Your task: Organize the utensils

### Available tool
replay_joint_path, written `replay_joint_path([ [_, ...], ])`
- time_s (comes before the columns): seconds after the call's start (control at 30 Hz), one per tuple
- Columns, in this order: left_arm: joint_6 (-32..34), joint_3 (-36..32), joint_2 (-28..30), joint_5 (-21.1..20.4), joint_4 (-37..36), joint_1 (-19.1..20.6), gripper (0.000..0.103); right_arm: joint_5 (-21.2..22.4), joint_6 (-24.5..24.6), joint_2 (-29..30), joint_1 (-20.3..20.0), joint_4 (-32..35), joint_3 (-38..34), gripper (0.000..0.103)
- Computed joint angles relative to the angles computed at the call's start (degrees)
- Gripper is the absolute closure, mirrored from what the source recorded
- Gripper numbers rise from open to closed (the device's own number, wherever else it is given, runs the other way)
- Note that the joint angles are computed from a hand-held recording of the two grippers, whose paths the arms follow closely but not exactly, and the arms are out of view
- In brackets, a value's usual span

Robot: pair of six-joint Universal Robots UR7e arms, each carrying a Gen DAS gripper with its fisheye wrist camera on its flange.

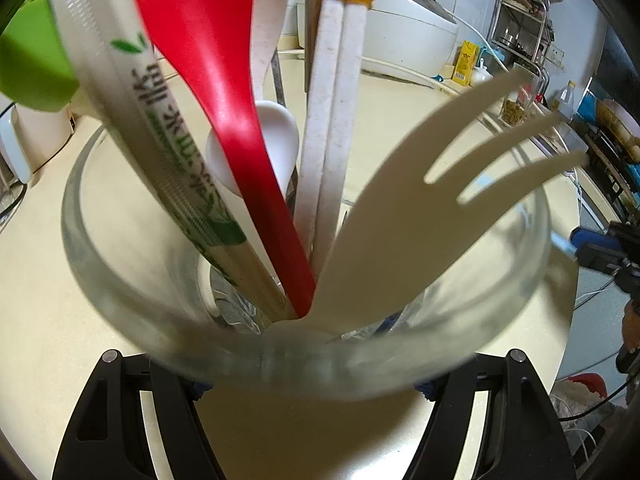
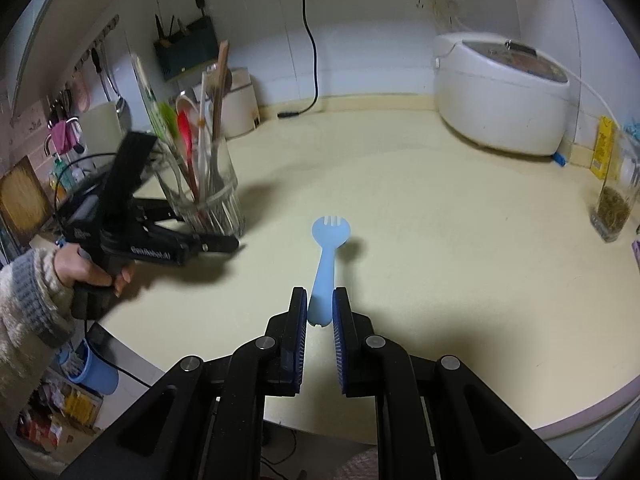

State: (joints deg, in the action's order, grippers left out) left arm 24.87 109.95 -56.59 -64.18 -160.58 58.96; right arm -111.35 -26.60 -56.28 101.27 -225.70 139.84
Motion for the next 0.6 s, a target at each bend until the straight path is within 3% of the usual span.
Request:
replay_joint_path([
  [0.27,0.0,0.0,0.0,0.0,0.0,0.0,0.026,-0.7,-1.0,-1.7,2.3,-0.8,0.4,0.09],
  [0.6,0.1,0.0,0.0,0.0,0.0,0.0,0.026,-3.1,-4.6,-4.3,6.4,2.7,-1.5,0.09],
])
